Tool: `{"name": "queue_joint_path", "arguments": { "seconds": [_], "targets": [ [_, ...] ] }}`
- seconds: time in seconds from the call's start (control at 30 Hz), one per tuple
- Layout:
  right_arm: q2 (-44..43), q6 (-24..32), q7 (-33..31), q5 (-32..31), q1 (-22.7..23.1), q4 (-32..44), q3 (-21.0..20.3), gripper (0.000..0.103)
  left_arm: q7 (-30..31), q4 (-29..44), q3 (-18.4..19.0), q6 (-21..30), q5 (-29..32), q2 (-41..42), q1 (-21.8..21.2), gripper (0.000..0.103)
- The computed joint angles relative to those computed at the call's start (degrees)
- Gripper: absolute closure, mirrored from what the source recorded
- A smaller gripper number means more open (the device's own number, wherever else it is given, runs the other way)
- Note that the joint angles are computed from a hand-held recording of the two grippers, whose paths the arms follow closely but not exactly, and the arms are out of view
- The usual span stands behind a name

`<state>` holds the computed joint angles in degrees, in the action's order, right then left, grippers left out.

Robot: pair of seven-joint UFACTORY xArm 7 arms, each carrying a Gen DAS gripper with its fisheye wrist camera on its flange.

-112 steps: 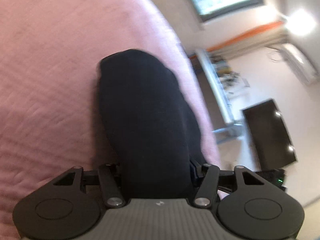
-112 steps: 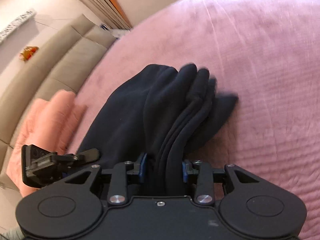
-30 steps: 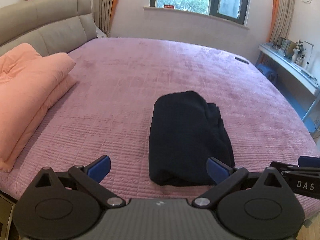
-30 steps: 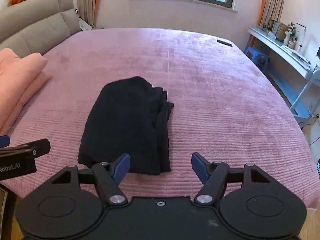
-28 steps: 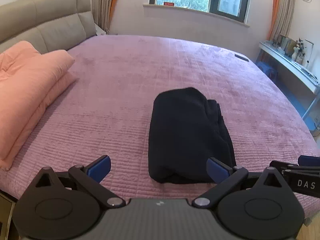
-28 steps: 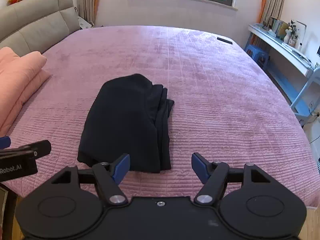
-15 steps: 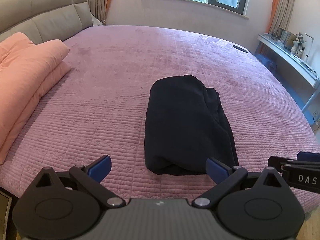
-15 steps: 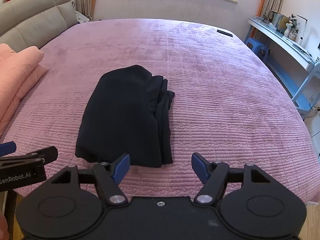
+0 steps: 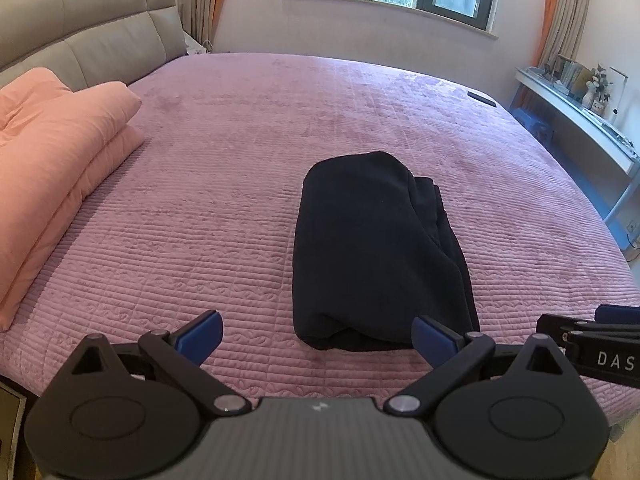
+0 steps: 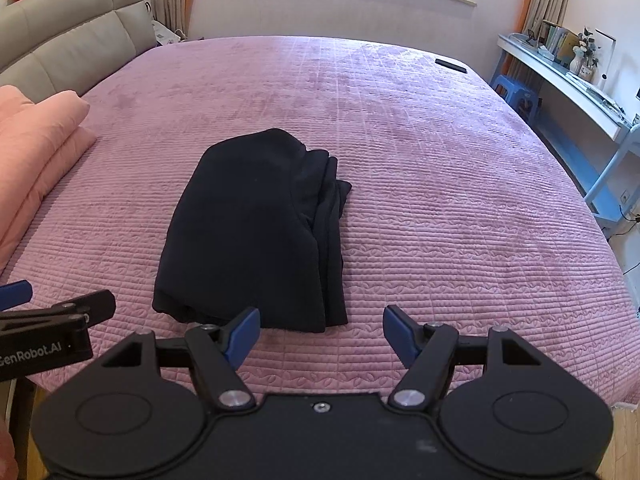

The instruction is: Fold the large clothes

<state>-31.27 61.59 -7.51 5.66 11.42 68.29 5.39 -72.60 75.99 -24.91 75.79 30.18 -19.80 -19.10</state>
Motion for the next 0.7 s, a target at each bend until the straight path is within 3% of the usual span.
{"name": "queue_joint_path", "arguments": {
  "seconds": [0.7],
  "targets": [
    [-0.44,0.64,0.71,0.58,0.31,-0.06,0.02,0.022,0.43,1.51,-0.25,1.95,1.14,1.24,-0.93,0.001]
  ]
}}
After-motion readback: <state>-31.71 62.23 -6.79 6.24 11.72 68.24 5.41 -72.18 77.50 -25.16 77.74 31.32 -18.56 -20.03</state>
